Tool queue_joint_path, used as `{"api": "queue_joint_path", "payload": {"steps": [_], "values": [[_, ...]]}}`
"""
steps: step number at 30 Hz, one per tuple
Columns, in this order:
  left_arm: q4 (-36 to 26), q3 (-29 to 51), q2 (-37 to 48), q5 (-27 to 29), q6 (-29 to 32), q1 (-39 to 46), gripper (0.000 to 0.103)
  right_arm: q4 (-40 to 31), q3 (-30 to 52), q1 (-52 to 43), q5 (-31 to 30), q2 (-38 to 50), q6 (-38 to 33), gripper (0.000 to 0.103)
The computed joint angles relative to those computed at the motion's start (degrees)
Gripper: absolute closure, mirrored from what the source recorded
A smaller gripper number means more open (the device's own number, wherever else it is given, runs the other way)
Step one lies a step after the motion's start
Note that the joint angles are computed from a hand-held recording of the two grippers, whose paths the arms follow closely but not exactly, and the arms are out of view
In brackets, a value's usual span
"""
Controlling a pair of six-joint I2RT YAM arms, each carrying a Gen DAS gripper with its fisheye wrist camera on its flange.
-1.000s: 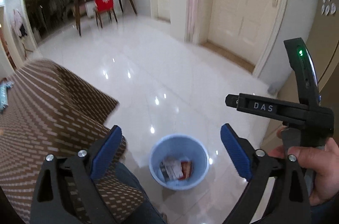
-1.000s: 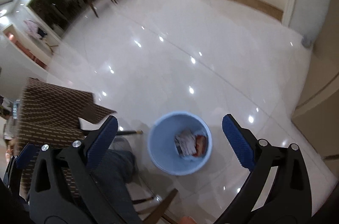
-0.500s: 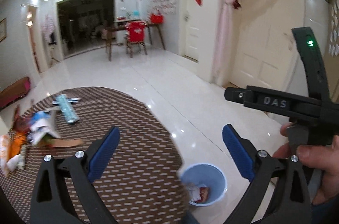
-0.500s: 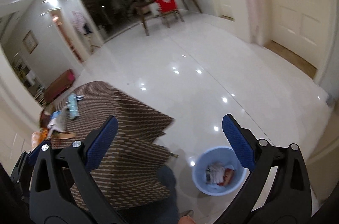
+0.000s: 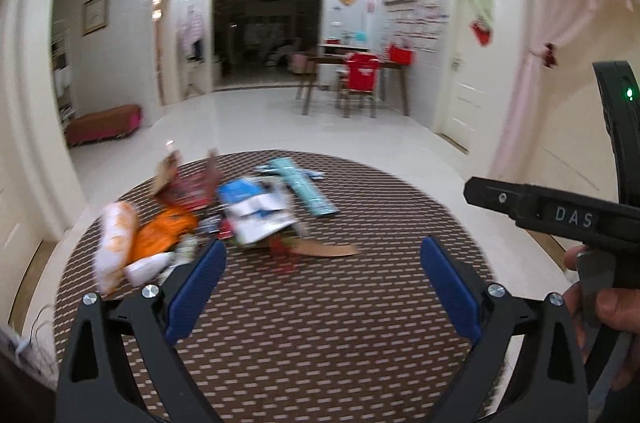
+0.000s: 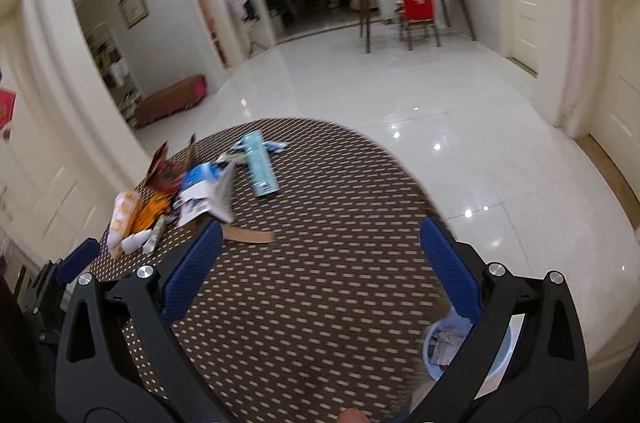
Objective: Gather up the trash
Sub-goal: 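Move both tools back over the table, then grasp the white plastic bag with the left tool while the right tool grasps the crumpled foil packet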
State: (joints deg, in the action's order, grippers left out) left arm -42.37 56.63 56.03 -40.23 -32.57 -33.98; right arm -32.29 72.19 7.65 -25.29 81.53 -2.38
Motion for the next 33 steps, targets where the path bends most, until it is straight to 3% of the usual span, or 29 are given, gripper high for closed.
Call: {"api": "queue_joint_path", "payload": {"steps": [7,11,16,21,23,25,29,31,33], "values": [[-0.27,-8.42,-11.88,7.45,5.54,17.16,0.007,0.57,3.01,12.69,6.23,5.39,1.64,0.006],[1.8,-12.87,-16.41,17.3,12.86,34.86,0.007,0.2,3.62,18.59,6.34,7.36,0.07,0.006],[4.69,-14.71,-16.03,29.3,20.11,54.38,0.007,0.74,4.99,26.35,7.1,10.79,-0.37,0.006],[9.07,-14.46,-10.52,35.58,26.45,64.66,0.007,1.88,8.47,32.35,8.5,15.84,1.52,0.007],[10.76,-13.73,-6.41,36.96,28.46,66.89,0.007,1.31,11.37,34.06,9.19,19.14,2.16,0.013],[12.01,-13.1,-3.2,37.76,29.48,68.23,0.007,0.32,14.3,35.15,10.04,22.36,2.99,0.027],[12.69,-10.16,3.44,41.19,30.66,70.66,0.007,-1.13,19.6,36.04,11.17,28.58,5.1,0.039],[13.49,-8.88,6.3,41.23,30.96,70.7,0.007,-1.87,21.74,36.63,12.45,30.63,5.88,0.053],[13.0,-6.87,9.25,40.96,31.0,70.79,0.008,-2.63,24.04,37.05,13.16,32.81,6.74,0.06]]}}
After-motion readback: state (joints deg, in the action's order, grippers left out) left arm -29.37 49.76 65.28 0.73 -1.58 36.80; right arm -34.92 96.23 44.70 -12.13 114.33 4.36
